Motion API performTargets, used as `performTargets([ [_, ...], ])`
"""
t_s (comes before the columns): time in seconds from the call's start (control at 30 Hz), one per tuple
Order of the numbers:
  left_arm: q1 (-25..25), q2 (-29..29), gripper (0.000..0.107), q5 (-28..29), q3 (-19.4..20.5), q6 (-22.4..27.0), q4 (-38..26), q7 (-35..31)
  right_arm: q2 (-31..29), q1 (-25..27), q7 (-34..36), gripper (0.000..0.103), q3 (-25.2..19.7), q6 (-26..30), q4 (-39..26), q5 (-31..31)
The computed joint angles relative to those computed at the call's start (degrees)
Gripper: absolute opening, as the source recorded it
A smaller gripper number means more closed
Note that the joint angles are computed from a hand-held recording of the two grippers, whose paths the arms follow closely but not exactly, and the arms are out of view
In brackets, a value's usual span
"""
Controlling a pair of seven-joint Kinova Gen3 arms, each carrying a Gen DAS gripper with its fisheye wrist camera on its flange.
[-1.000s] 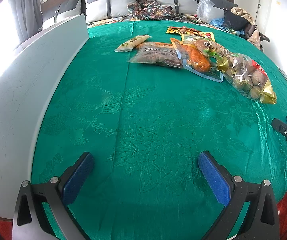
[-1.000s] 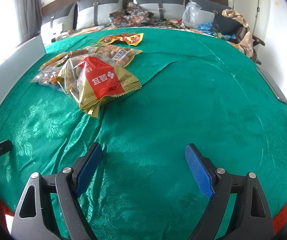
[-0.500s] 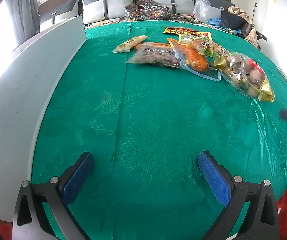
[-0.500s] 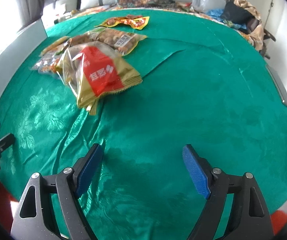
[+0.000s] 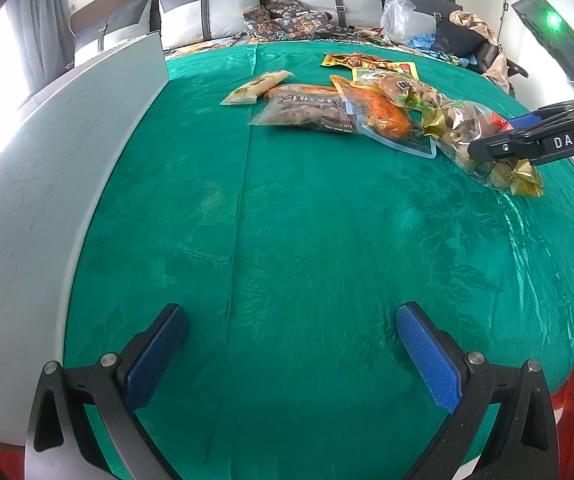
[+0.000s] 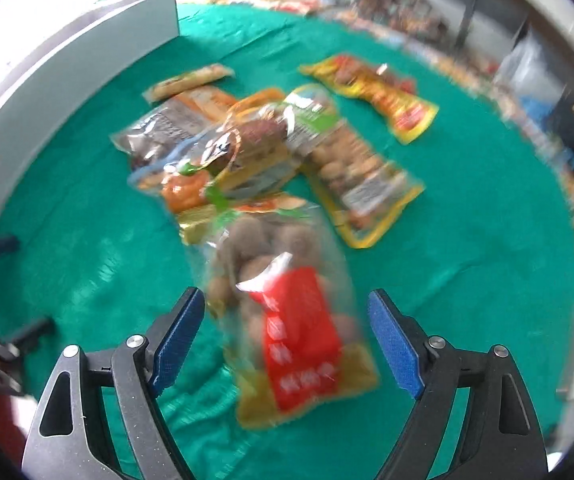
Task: Organize snacks
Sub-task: 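Grasp the red-labelled bag of round snacks with the right gripper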
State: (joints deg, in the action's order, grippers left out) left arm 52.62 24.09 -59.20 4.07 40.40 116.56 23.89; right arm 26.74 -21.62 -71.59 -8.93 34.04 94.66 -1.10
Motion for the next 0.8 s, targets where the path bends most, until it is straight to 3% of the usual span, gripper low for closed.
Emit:
performTargets([
  [0.1, 3.5, 0.6, 0.103, 1.9, -3.8, -0.2, -0.7, -0.6, -0.6, -0.8, -3.0, 0.083, 0.7, -0.7, 1.1, 1.2],
  [0.13, 4.2, 0.6, 0.103, 2.1, -4.6, -0.2, -0.7, -0.6, -1.5, -1.1, -5.3, 0.077, 1.0, -2.8, 3.0, 2.0],
  [0.23, 2.2, 0.7, 0.103, 0.8, -1.5, 1.1, -0.8, 0.8, -5.2, -2.1, -12.3, 0.071, 2.8, -9.8, 10.3, 3.9],
  [0.4, -10.5, -0.8, 0.103, 6.4, 8.2, -0.1, -2.2, -8.8, -10.3, -11.8, -24.0, 0.071, 15.5, -21.5, 21.8, 7.7],
  [0.5, -18.5, -5.2, 0.102, 10.7, 9.3, -6.9, -1.1, -15.8, -12.5, -14.5, -30.7, 0.071, 19.3, -28.5, 27.8, 10.4],
  [0.57, -23.8, -7.5, 0.102, 12.8, 9.2, -8.5, -2.5, -20.4, -13.5, -16.0, -32.0, 0.071, 21.4, -33.1, 31.2, 10.4],
  [0.63, -29.1, -6.8, 0.102, 15.7, 10.9, -7.2, -6.7, -25.1, -13.8, -14.9, -29.7, 0.071, 20.7, -36.7, 33.3, 8.6],
  [0.7, -34.4, -3.9, 0.102, 16.7, 12.4, -6.6, -12.0, -29.7, -14.1, -10.4, -28.2, 0.071, 16.2, -36.9, 33.3, 8.3],
  [0.8, -42.3, 2.9, 0.1, 14.0, 18.8, -1.1, -20.0, -36.7, -14.2, -2.4, -32.6, 0.071, 8.7, -37.3, 33.5, 13.2],
])
